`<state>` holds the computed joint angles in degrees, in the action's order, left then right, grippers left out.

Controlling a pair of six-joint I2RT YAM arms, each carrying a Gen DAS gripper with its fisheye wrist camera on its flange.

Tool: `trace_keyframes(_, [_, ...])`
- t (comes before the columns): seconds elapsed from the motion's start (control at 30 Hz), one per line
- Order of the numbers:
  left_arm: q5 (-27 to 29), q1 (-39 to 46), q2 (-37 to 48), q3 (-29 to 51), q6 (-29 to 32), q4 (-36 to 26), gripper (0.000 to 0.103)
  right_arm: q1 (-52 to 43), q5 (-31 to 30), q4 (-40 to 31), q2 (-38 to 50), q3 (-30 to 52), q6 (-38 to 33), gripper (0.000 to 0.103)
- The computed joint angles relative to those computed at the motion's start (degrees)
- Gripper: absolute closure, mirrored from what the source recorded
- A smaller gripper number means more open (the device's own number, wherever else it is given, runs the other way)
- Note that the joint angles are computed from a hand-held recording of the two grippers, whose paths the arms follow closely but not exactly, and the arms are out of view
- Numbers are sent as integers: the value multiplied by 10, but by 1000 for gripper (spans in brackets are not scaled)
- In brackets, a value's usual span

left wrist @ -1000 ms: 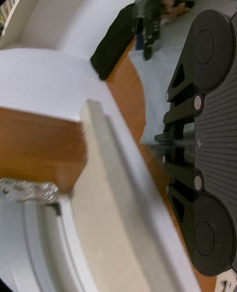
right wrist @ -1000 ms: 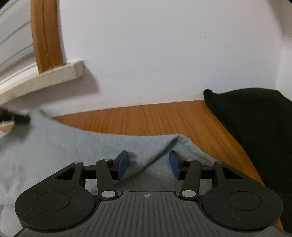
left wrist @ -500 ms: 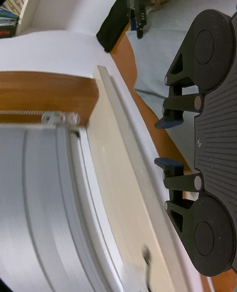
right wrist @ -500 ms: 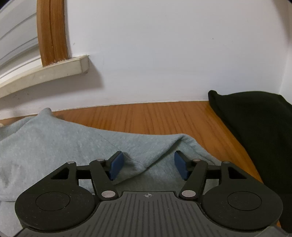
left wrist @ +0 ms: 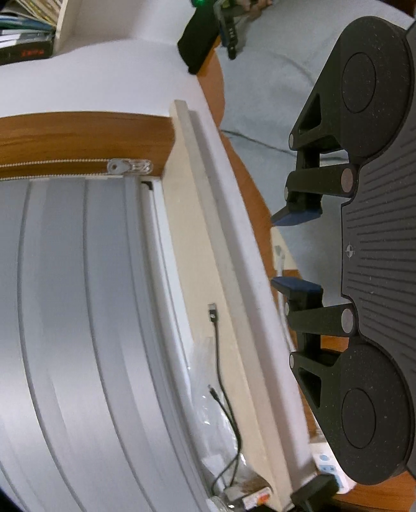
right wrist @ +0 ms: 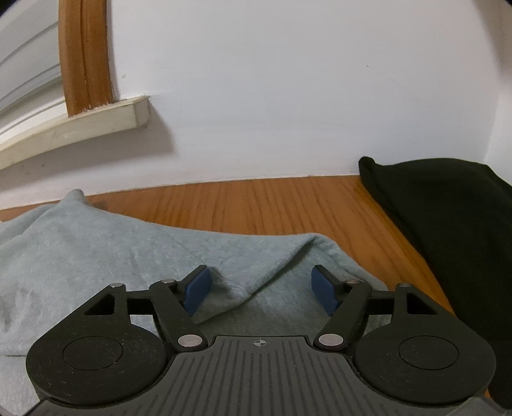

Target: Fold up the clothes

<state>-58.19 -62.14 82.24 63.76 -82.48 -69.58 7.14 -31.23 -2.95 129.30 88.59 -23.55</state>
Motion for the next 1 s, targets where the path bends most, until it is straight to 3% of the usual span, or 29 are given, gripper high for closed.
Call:
trace_keyframes(0.1, [28, -9, 4, -40, 2, 48, 60, 0, -1, -2, 1, 2, 1, 33])
trace_keyframes(0.23, [59, -3, 18, -98, 44, 160, 53, 0, -1, -3, 1, 3, 1, 33])
trace_keyframes(0.3, [66, 2, 23, -119, 72, 208, 41, 0, -1, -3, 1, 4, 1, 33])
trace_keyframes(0.43, [78, 20, 25, -147, 118, 265, 39, 0, -1, -4, 2, 4, 1, 33])
trace_keyframes(0.53, [98, 33, 21, -164, 140, 291, 54, 0, -1, -4, 2, 5, 1, 33])
trace_keyframes(0.6, [114, 40, 21, -174, 153, 308, 81, -1, -1, -5, 2, 5, 0, 33])
trace_keyframes(0.63, [115, 34, 16, -184, 149, 317, 88, -1, -1, -5, 2, 5, 1, 33])
trace_keyframes(0.67, [109, 29, 15, -186, 146, 318, 96, -1, -1, -5, 2, 5, 1, 33])
trace_keyframes(0.77, [70, 11, 4, -182, 103, 286, 97, 0, -1, -4, 1, 4, 2, 33])
trace_keyframes(0.93, [-41, -8, -86, -175, -75, 140, 98, 0, -1, -3, 1, 3, 2, 33])
trace_keyframes(1.0, [-54, 24, -107, -170, -145, 77, 98, 0, -1, -3, 1, 3, 2, 33])
